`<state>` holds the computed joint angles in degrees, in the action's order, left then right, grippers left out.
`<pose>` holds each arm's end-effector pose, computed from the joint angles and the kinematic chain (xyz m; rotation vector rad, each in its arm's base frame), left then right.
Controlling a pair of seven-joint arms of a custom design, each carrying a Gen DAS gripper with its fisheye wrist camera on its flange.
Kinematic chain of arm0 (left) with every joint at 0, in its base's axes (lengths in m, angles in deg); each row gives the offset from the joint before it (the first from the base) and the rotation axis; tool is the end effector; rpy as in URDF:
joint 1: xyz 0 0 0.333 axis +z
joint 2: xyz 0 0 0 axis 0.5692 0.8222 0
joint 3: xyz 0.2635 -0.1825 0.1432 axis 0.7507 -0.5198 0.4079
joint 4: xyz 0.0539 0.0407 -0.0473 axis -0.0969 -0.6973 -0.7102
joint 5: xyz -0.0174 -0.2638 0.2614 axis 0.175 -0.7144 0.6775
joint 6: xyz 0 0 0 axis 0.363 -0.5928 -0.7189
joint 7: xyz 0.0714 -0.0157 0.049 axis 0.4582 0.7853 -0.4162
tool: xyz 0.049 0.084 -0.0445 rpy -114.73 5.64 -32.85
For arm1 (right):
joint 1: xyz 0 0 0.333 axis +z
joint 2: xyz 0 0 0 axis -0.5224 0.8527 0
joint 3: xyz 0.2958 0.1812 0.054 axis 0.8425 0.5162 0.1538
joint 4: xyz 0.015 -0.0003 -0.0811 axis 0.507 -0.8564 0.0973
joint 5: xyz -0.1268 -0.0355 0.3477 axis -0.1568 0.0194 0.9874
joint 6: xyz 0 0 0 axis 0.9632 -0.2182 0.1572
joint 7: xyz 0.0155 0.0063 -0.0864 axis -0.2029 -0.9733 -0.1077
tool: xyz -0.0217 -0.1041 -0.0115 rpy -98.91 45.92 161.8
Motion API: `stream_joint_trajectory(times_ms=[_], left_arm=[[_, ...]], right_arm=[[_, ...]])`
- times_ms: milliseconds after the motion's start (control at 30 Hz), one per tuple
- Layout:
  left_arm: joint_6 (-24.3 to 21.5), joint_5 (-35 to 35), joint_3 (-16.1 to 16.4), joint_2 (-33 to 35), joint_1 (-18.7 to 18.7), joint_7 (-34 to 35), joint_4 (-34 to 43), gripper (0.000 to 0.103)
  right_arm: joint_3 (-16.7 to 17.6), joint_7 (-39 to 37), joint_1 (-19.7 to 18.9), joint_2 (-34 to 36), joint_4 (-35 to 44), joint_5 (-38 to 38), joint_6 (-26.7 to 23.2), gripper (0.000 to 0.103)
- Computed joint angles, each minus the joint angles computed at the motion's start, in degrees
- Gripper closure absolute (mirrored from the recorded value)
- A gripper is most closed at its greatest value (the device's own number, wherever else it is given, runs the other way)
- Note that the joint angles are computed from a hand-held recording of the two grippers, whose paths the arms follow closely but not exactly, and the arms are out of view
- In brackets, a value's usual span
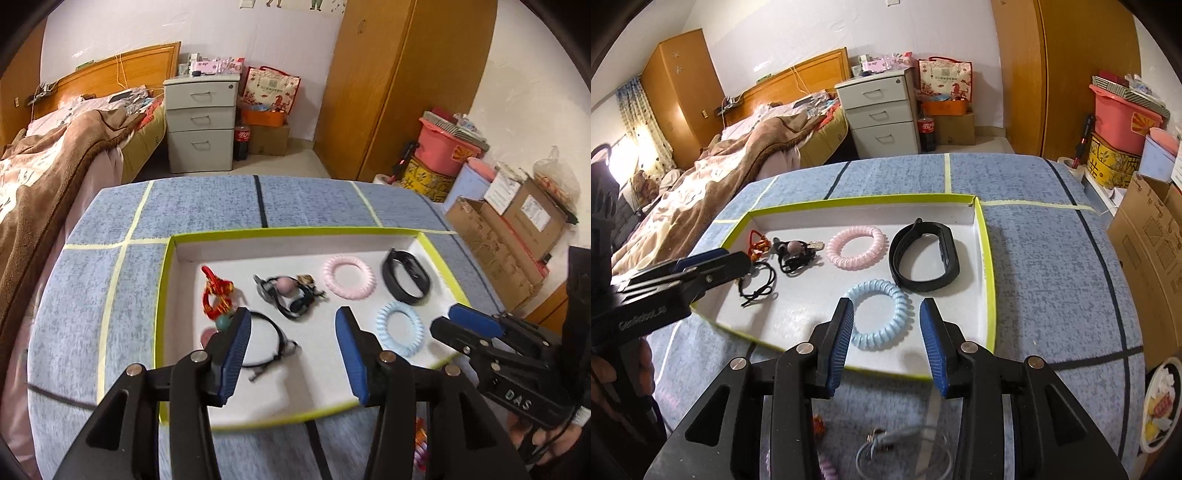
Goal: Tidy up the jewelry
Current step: 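Move both tools back to the loose jewelry on the sheet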
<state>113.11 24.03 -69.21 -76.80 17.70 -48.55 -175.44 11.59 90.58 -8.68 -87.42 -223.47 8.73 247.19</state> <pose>0.3748 -0.3007 0.4792 -2.0747 1.5265 -0.8095 0.4549 0.2026 0.4701 -2.1130 1.1533 -0.1971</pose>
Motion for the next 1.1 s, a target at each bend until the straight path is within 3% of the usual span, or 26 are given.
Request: stream_joint_trajectory(times_ms=[467,600,900,1100], left_arm=[[-4.6,0.4,-4.1,-5.2,-3.5,-5.1,-3.0,0.05],[-2.9,0.8,-4.6,-5.9,-4.4,-7.8,-4.6,0.049],[-3.8,-0.1,-5.5,-6.0,-6.5,-10.5,-6.0,0.049],[-4.6,-0.7,-5.5,-6.6,-7.1,-11.9,-7.0,0.049]], right_arm=[[-2.8,-7.0,-0.4,-8.9,-7.2,4.6,-1.7,0.064],[-3.2,-7.8,-1.2,-10.0,-9.0,3.6,-2.2,0.064],[-3.9,-9.7,-1.8,-10.5,-10.2,4.6,-8.2,0.064],[-2.5,-8.9,-2.0,-9.3,-9.8,3.0,-10.8,0.064]])
